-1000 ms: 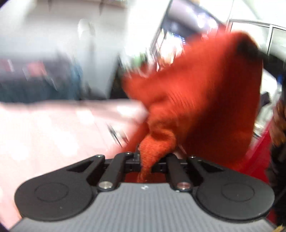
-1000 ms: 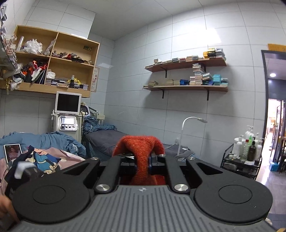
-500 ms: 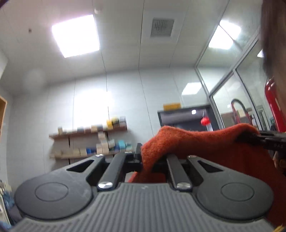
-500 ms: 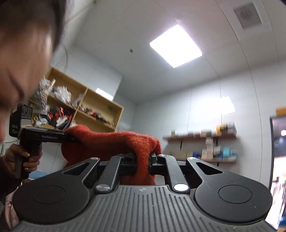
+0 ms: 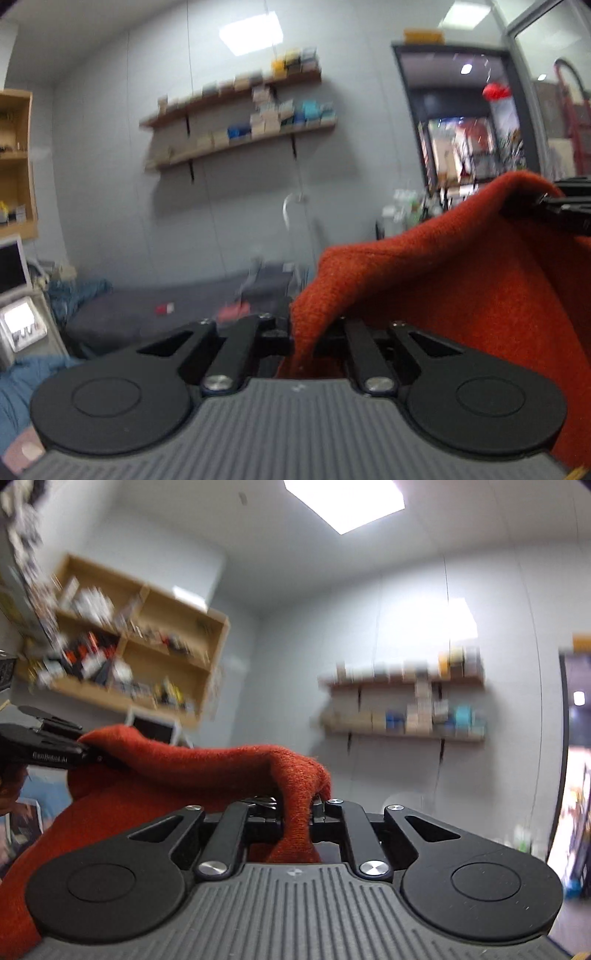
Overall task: Fold small clothes
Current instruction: 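Lower the cardigan onto the bed and open both tools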
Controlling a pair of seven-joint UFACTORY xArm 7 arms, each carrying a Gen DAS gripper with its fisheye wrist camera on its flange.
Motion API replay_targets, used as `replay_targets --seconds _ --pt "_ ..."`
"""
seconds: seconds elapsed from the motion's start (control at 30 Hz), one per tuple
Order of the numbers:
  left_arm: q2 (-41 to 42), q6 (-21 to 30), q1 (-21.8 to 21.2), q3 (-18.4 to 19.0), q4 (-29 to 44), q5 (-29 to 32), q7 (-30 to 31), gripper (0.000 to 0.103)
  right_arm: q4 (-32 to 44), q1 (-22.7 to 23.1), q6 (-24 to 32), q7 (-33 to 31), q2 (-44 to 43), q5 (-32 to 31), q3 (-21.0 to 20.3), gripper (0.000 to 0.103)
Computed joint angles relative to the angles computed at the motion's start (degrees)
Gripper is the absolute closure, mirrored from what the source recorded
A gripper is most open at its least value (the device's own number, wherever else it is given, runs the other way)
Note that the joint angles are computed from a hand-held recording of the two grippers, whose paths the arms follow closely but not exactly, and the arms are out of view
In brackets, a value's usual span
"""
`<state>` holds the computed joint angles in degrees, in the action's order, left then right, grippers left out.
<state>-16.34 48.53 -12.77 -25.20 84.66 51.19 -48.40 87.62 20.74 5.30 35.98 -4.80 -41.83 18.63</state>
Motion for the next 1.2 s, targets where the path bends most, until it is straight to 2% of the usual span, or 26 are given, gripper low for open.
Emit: replay_targets --seconds 0.03,0.07,0.1,0.13,0.17,0.23,0.3,0.33,0.37,0.43,0.5,0.53,0.63,0.7,0.83,1.0,1.07,1.2 --pt "2.1 -0.9 1.4 0.8 -1.8 -1.8 0.0 0.096 1.8 0.3 2.1 0.2 3.8 -0.3 0.5 0.085" --pt "3.9 -2.7 0.8 3.3 -4.1 -3.9 0.2 0.096 3.6 1.3 4.3 1.9 7.5 -2.9 0.3 0.084" --pt "4.3 -2.3 -1.4 7.2 -7.8 -5.8 -0.3 0.096 5.9 2.9 7.3 3.7 11.4 -4.1 -0.4 0.081" --pt "7.0 -3.5 -1.7 8.7 -9.1 -5.3 -0.5 0.093 6.9 4.0 10.3 4.1 14.3 -2.9 -0.5 0.074" --pt "10.6 -2.4 -0.1 7.8 -8.5 -6.6 0.1 0.089 8.8 5.2 14.2 4.6 17.6 -2.3 -0.8 0.069" --pt "14.7 -2.6 -0.1 8.8 -10.6 -8.2 1.5 0.082 9.2 9.2 20.3 11.7 20.9 -4.2 -4.5 0.052" --pt "15.5 -3.1 -1.3 10.4 -14.4 -9.2 1.8 0.060 7.0 10.4 22.9 15.5 21.8 -2.2 -6.6 0.040" --pt "14.7 -4.8 -1.7 11.3 -16.7 -9.5 0.7 0.050 3.7 10.3 22.7 16.6 20.2 0.1 -6.9 0.040" --pt "13.3 -7.1 -2.1 12.4 -19.0 -10.7 0.2 0.046 -0.3 9.9 20.5 17.4 18.3 2.0 -7.4 0.039" --pt "9.6 -10.6 -1.8 14.2 -24.2 -15.3 1.4 0.034 -7.0 10.0 17.3 18.4 14.1 4.1 -8.6 0.026" --pt "4.8 -9.4 -1.3 14.4 -27.6 -18.6 2.5 0.030 -13.2 10.4 16.5 21.2 9.1 3.7 -9.3 0.014" --pt "2.7 -9.5 -0.8 14.3 -29.9 -19.3 2.8 0.028 -15.6 10.1 16.3 21.4 6.9 4.4 -8.8 0.011" --pt "-5.1 -5.2 -0.1 12.8 -34.7 -22.7 6.1 0.021 -24.7 8.9 15.2 19.5 -1.3 8.1 -6.4 0.011" --pt "-8.6 -0.2 -0.4 11.7 -35.4 -24.6 8.7 0.020 -28.9 9.1 16.7 17.4 -5.9 11.0 -4.8 0.011" --pt "-15.2 4.7 -2.0 11.4 -37.4 -30.4 14.2 0.009 -35.5 10.7 18.0 13.1 -13.0 18.8 -3.2 0.011" --pt "-18.9 10.6 -1.3 8.8 -38.1 -33.5 18.0 0.008 -37.5 13.6 26.9 6.1 -17.5 25.9 0.8 0.012" --pt "-19.3 11.8 -2.7 9.4 -38.8 -34.4 18.0 0.008 -38.0 14.0 28.3 4.5 -18.0 28.2 2.6 0.012" --pt "-20.4 10.5 -0.6 6.5 -40.4 -34.9 17.0 0.009 -38.3 12.7 29.0 4.5 -18.0 28.1 6.7 0.013"
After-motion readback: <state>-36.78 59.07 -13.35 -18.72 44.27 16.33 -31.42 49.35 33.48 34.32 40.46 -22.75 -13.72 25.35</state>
